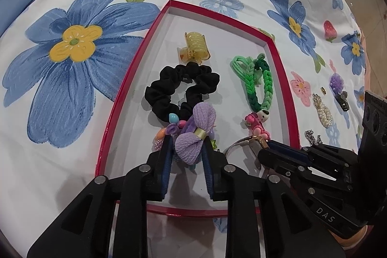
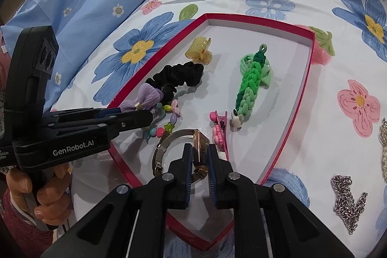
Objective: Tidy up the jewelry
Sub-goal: 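Open left tool to drop bow clip in tray while right tool releases watch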
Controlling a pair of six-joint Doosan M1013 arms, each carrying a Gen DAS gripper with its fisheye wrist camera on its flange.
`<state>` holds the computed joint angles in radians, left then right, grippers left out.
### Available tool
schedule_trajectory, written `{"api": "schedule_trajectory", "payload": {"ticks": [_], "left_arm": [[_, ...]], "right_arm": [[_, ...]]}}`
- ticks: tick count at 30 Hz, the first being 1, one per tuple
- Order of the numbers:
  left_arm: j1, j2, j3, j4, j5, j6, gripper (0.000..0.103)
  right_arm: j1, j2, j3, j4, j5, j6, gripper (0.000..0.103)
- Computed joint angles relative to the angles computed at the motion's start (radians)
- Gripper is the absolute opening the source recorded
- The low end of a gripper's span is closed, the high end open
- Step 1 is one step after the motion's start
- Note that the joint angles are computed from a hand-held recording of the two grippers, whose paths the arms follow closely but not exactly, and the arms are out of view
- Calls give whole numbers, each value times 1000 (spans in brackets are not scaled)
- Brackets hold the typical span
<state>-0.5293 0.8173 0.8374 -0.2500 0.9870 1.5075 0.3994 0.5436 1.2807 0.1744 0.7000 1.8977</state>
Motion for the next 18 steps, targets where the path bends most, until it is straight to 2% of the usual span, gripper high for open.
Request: {"api": "schedule_trajectory", "payload": {"ticks": [3, 6, 8, 10, 15, 18], "left_arm": [[1, -4, 5, 0, -3, -7, 30], [1, -10, 12, 2, -8, -10, 30], [1, -15, 19, 3, -12, -13, 31], [1, -22, 27, 4, -17, -16, 34], [1, -46, 61, 12, -43, -26, 43], [1, -59, 77, 12, -54, -33, 43]], "right_arm": [[-3, -1, 1, 15, 0, -6, 16], [-3, -7, 9, 25, -11, -10, 16], [-4, -12, 15, 31, -18, -13, 19], [-4, -18, 21, 34, -26, -15, 26], [-5, -43, 48, 29, -49, 1, 27], [-6, -65, 71, 21, -70, 20, 30]]}}
